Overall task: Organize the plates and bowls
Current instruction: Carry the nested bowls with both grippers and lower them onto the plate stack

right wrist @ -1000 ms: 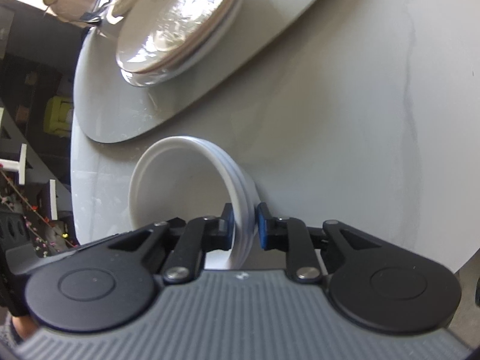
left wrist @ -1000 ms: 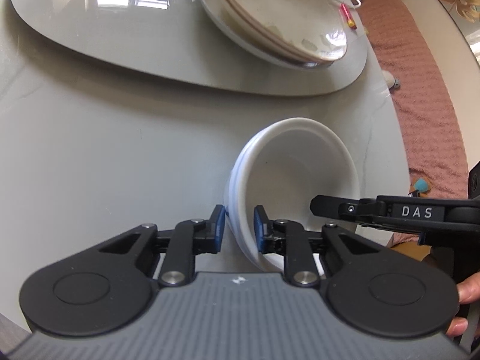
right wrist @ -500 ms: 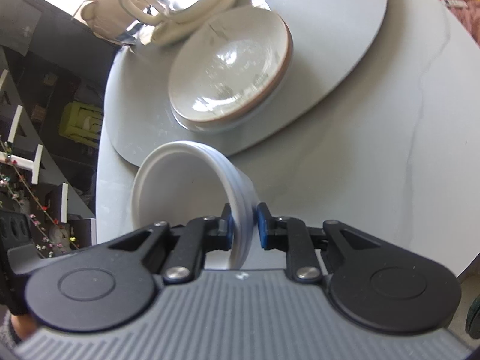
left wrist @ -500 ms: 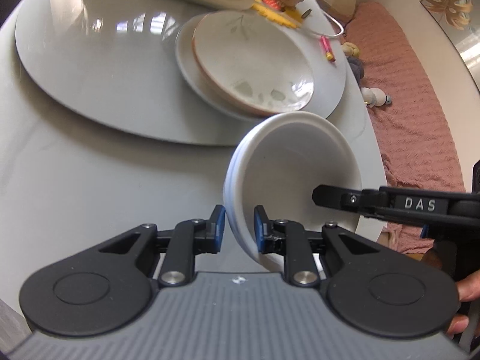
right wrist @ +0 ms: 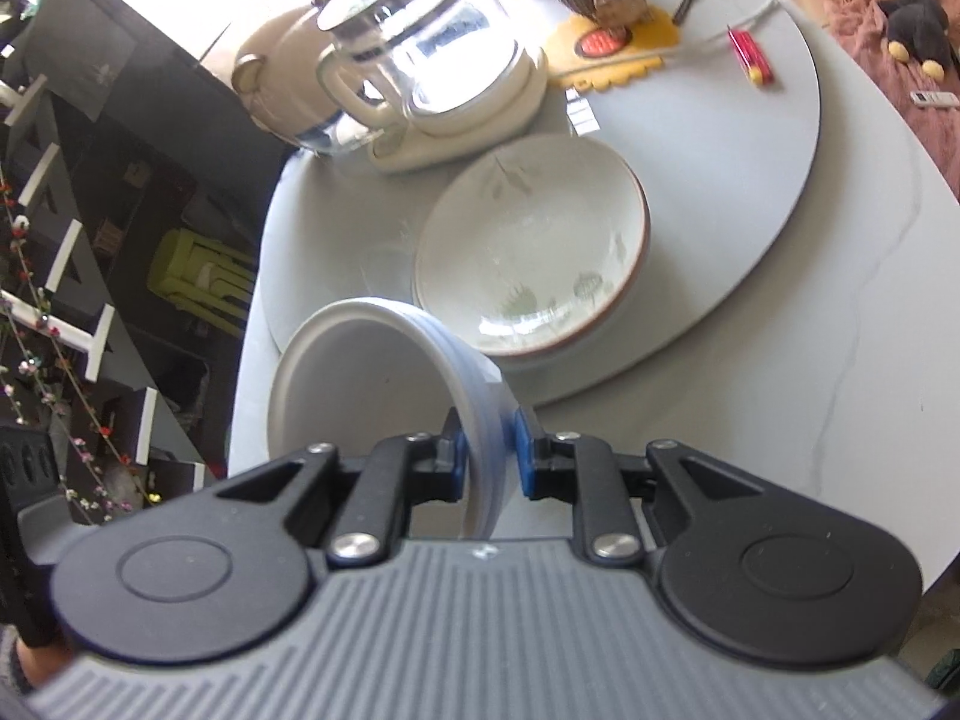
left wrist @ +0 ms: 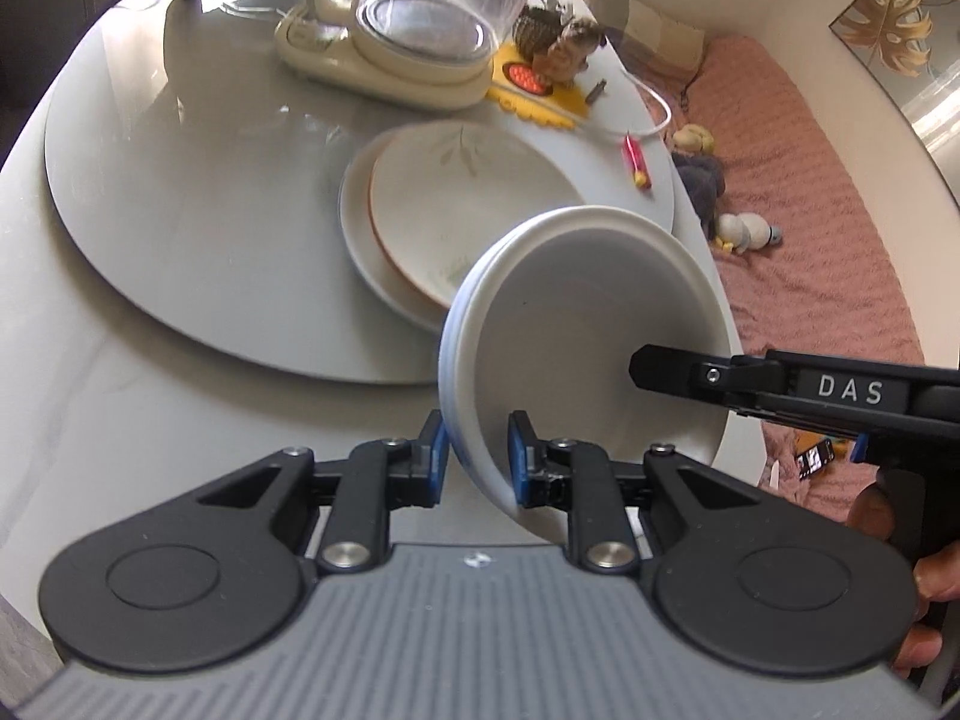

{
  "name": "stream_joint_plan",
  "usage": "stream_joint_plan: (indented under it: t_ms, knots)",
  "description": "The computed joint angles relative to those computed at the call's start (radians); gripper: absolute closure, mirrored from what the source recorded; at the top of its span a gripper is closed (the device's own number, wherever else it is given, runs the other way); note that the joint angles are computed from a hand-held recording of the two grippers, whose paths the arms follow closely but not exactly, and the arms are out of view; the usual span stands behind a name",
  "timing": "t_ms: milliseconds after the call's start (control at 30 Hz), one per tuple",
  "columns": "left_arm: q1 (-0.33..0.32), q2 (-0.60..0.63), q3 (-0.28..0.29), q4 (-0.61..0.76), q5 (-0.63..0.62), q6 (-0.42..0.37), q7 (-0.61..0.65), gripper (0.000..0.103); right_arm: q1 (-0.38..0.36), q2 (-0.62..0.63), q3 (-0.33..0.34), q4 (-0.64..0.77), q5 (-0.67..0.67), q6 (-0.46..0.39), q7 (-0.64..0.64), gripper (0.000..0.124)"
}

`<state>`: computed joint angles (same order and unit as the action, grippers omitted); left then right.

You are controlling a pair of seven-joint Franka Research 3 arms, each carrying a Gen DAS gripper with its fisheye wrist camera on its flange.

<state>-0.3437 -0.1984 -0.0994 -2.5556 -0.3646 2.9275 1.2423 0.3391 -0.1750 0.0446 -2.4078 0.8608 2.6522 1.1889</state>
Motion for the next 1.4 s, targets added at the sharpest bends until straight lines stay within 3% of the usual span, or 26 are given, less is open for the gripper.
stream_joint_plan:
  t_ms: [267,667,900,1400]
  knots:
    - [0.032,0.085,-0.001,0.093,-0.027,-0.015,0.041,0.079,-0.010,0.084,0.002,0.094,0.004,0.008,-0.020,0.104]
    - [0.184,0.302,-0.102,0.298,-0.040,-0.052,0.084,0.079,-0.063,0.252,0.025,0.256,-0.060,-0.025,0.019,0.104]
    - [0.258,0.416,-0.148,0.415,0.018,-0.103,0.070,0.079,-0.092,0.353,0.038,0.350,-0.113,-0.052,0.060,0.104]
    - [0.332,0.547,-0.187,0.543,0.089,-0.165,0.032,0.079,-0.112,0.483,0.055,0.476,-0.219,-0.108,0.154,0.104]
